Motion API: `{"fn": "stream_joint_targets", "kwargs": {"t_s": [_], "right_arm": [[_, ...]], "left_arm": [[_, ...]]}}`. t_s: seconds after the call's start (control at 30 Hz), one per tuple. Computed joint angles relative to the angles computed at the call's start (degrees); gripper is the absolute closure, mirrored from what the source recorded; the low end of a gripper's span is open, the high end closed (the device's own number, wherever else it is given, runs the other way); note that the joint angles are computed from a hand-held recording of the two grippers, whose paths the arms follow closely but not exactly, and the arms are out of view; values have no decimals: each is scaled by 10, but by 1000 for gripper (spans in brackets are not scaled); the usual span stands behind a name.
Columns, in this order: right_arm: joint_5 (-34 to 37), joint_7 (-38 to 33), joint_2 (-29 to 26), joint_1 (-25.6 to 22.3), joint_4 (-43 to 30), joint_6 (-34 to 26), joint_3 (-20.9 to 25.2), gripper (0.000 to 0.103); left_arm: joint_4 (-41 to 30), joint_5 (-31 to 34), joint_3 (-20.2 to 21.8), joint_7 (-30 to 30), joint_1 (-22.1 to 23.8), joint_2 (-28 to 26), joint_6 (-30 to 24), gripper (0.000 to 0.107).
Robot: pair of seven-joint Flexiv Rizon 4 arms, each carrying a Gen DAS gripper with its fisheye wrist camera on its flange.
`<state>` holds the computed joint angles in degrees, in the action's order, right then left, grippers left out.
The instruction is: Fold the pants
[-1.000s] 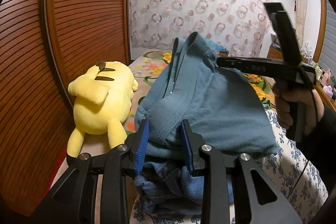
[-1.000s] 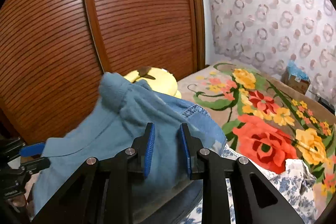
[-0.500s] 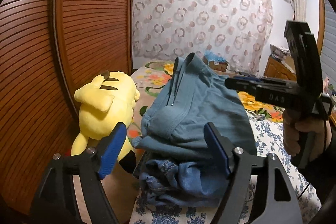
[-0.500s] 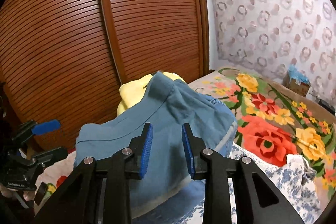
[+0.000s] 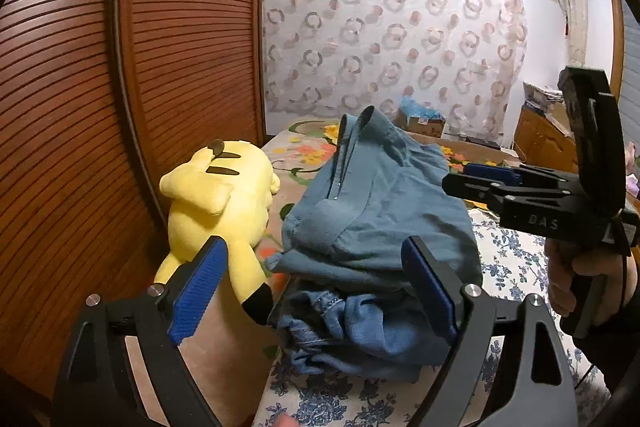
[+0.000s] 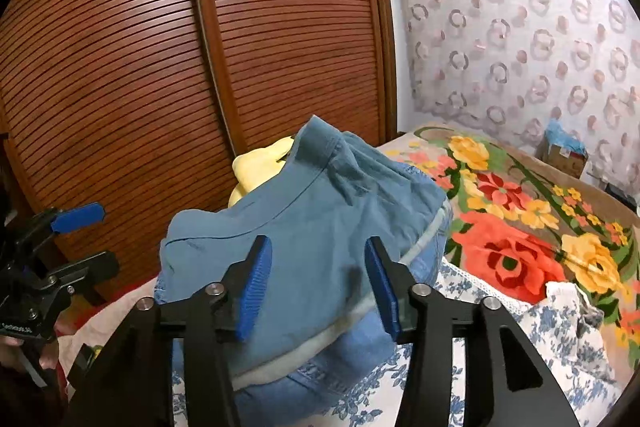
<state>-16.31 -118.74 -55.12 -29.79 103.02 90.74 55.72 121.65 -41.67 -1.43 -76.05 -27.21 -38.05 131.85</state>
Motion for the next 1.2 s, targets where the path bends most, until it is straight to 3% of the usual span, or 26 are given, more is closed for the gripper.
{"fn": "stream_joint_targets", "kwargs": {"t_s": [0.23,0.37,0.8,1.03,1.2], "right_arm": [[4,16,10,-1,17,15,-7,31],[-4,33,23,-5,38,36,-15,30],[-61,113,86,-61,155,135,-31,20],[-74,160,146,-80,239,209,-61,18],[-62,192,200,-64,297,266,-102,18]], "left_arm": [[11,-21,2,-2,-11,8,-3,18],[5,-61,7,27,-32,4,-8,18],[11,-53,-12,32,-45,12,0,18],[24,-31,-20,23,-56,19,9,18],[35,-17,-26,15,-65,25,18,18]]}}
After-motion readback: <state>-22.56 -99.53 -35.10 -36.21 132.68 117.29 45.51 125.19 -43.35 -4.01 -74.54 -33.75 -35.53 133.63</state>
